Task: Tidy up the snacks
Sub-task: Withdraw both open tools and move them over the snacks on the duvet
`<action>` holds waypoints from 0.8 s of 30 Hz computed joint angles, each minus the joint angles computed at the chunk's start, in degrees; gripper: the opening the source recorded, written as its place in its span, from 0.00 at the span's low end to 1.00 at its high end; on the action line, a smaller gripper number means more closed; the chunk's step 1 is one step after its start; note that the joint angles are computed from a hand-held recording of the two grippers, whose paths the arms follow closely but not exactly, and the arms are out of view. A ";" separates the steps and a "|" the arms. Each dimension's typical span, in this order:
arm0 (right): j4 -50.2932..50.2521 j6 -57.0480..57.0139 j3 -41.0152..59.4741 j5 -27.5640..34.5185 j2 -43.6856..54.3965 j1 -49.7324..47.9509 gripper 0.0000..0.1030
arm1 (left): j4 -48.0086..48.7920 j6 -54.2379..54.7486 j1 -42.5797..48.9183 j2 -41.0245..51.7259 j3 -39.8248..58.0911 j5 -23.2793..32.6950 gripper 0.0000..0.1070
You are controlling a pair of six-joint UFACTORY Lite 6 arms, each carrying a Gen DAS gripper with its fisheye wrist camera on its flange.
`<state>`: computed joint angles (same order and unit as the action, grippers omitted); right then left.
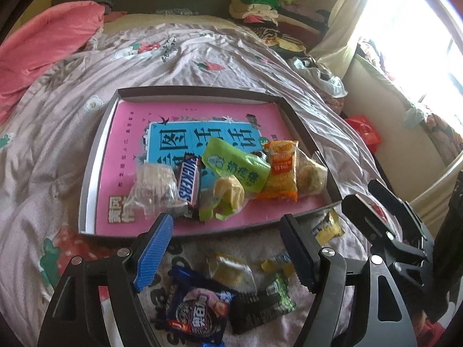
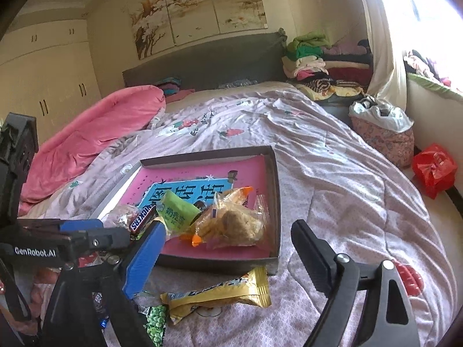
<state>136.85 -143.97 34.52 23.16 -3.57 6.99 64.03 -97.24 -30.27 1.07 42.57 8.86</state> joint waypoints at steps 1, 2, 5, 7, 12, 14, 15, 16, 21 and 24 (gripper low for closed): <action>0.14 -0.06 -0.81 -0.34 -1.23 0.22 0.87 | 1.74 -2.00 -0.37 -0.57 -0.76 0.05 0.72; -0.37 0.46 -1.56 -0.54 -2.21 0.28 0.87 | 2.05 -2.55 -0.60 -0.94 -1.28 -0.07 0.72; -2.44 2.16 -3.80 -1.14 -4.97 0.44 0.89 | 5.13 -5.31 -1.45 -2.08 -2.98 -0.22 0.72; -2.57 3.41 -4.83 -2.73 -6.25 1.24 0.90 | 2.08 -3.36 -1.97 -2.67 -3.78 0.26 0.72; -1.24 2.74 -7.01 -4.67 -9.01 2.83 0.91 | 1.62 -3.26 -2.68 -4.35 -4.85 1.79 0.72; -6.86 8.35 -6.88 -4.03 -9.56 1.39 0.91 | 5.29 -6.81 -2.07 -5.90 -6.20 1.57 0.72; -10.39 12.30 -6.78 -3.47 -9.72 0.37 0.92 | 3.68 -5.74 -1.31 -6.14 -6.53 0.90 0.72; -13.66 15.60 -6.66 -2.28 -9.54 -0.87 0.94 | 4.47 -6.27 -0.55 -6.73 -7.07 -0.50 0.72; -13.23 15.23 -6.95 -2.67 -9.05 -2.18 0.95 | 12.31 -13.66 -0.24 -7.57 -8.52 -0.71 0.72; -13.23 15.17 -7.35 -3.15 -9.20 -1.64 0.95 | 9.04 -10.06 0.72 -9.98 -10.69 -1.55 0.72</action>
